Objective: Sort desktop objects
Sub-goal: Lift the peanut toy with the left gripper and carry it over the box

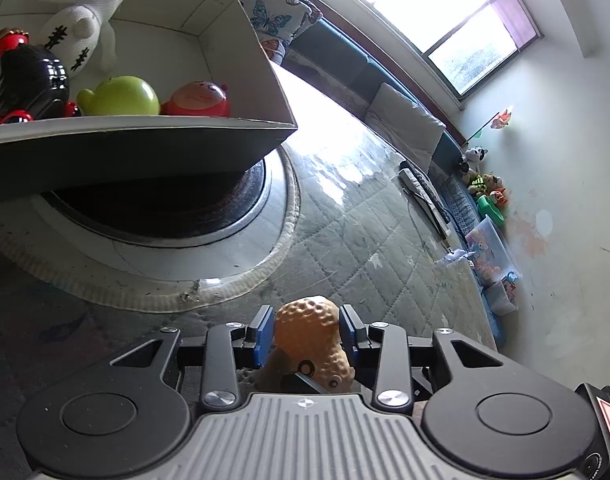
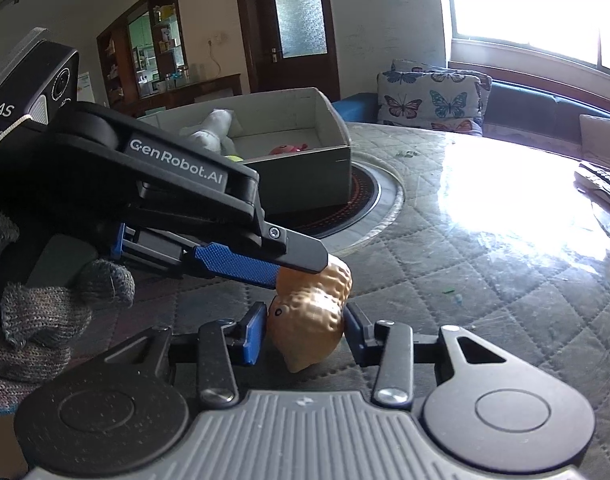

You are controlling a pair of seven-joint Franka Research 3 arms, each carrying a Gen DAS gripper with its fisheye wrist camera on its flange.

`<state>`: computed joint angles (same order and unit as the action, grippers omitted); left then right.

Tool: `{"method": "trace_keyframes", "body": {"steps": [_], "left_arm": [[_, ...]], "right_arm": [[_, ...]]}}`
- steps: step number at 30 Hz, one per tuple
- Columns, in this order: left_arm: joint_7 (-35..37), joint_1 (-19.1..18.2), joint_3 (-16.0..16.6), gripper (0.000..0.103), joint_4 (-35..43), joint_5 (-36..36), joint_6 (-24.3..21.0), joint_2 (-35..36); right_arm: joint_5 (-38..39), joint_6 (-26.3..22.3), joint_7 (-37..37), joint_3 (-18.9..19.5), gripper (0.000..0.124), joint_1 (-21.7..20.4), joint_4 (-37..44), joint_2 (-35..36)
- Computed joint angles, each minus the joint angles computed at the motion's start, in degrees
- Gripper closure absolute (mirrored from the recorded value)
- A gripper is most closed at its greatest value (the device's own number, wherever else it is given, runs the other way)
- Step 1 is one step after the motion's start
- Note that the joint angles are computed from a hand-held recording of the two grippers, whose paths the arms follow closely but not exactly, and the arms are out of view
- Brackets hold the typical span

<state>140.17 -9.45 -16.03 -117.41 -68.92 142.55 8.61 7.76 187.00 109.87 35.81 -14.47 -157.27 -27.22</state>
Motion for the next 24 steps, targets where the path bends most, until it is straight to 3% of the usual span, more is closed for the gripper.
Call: {"method": "trace_keyframes", "body": {"steps": [3, 13, 24], "left_arm": [[-2.58, 0.27, 0.13, 0.061, 0.38, 0.77, -1.42, 0.63], [0.88, 0.79, 0.98, 0.063, -0.11, -2.61, -1.02, -1.73], [0.55, 2.21, 2.19, 0.063, 7.14, -2.66, 4.72, 0.2]], "right_arm": [[-0.21, -0.27, 0.25, 0.84, 0.082, -0.83, 0.48, 0.14], [-2.06, 0.33, -0.4, 0.31, 0.082, -0.8, 2.97, 0.76], [-0.27, 4.5, -10.05, 5.77, 0.082, -7.35, 18.66, 15.28]]}}
